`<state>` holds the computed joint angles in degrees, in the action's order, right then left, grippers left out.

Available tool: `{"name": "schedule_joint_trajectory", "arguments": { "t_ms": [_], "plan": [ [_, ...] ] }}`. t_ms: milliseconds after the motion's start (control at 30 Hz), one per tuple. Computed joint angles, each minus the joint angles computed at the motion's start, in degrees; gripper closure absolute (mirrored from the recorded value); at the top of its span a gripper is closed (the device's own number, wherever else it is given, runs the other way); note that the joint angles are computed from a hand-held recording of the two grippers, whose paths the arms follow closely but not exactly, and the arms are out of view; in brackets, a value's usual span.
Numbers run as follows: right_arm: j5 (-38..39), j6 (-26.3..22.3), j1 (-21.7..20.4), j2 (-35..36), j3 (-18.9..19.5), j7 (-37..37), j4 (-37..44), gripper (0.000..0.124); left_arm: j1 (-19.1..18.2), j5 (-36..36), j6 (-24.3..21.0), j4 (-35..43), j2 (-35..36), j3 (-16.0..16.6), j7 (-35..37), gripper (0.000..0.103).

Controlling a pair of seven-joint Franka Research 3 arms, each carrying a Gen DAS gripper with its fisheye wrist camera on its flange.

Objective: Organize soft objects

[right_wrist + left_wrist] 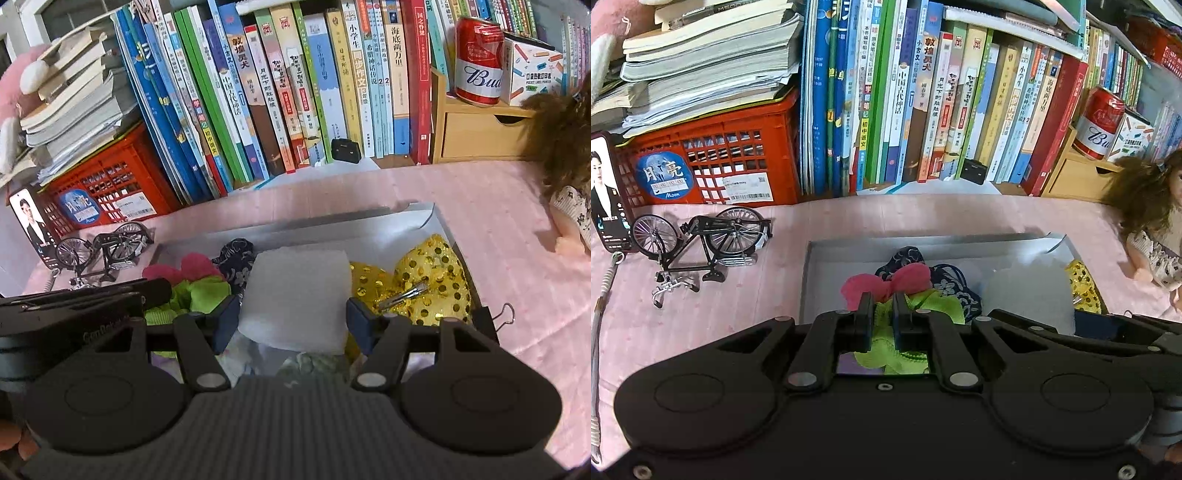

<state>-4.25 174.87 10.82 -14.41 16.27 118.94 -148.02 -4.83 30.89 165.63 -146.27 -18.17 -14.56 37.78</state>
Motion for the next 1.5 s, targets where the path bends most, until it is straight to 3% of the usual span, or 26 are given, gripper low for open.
{"name": "schedule_joint_trajectory", "arguments": {
  "t_ms": [200,333,633,867,1000,1100,1233,1500],
  "plan": [
    [-0.2,0.4,-0.2,0.7,0.0,0.7,0.2,0.055,1.1,1.7,-0.5,0.6,0.6,-0.9,-2.1,0.09],
    [-0.1,1.2,-0.5,0.3,0.0,1.0,0.2,0.051,-0.2,-0.2,0.4,0.3,0.3,0.8,-1.2,0.088],
    [-2.3,2.9,-5.2,-3.2,4.1,2.2,-1.2,0.044,1.1,0.9,-1.4,-1.2,-3.9,-1.2,-2.3,0.065],
    [0.8,5.0,-4.7,-8.6,4.1,-0.7,-4.3,0.037,0.2,0.4,-2.4,-4.2,-11.1,-1.1,-3.1,0.041],
    [3.0,6.8,-5.2,-13.6,5.3,-2.8,-7.4,0.036,0.6,1.0,-2.7,-7.1,-17.2,-2.9,-4.6,0.026],
    [4.9,8.2,-4.4,-17.7,5.3,-5.0,-10.2,0.034,0.1,1.2,-3.2,-9.6,-22.4,-3.9,-5.3,0.023],
    [7.3,10.1,-3.2,-23.4,5.4,-7.8,-14.4,0.032,-2.9,-0.3,-3.8,-12.6,-28.2,-3.5,-4.7,0.02],
    [10.7,12.2,-0.7,-35.2,6.6,-13.0,-22.2,0.026,-7.6,-1.8,-6.0,-18.3,-40.2,-6.1,-5.6,0.014]
  ]
}}
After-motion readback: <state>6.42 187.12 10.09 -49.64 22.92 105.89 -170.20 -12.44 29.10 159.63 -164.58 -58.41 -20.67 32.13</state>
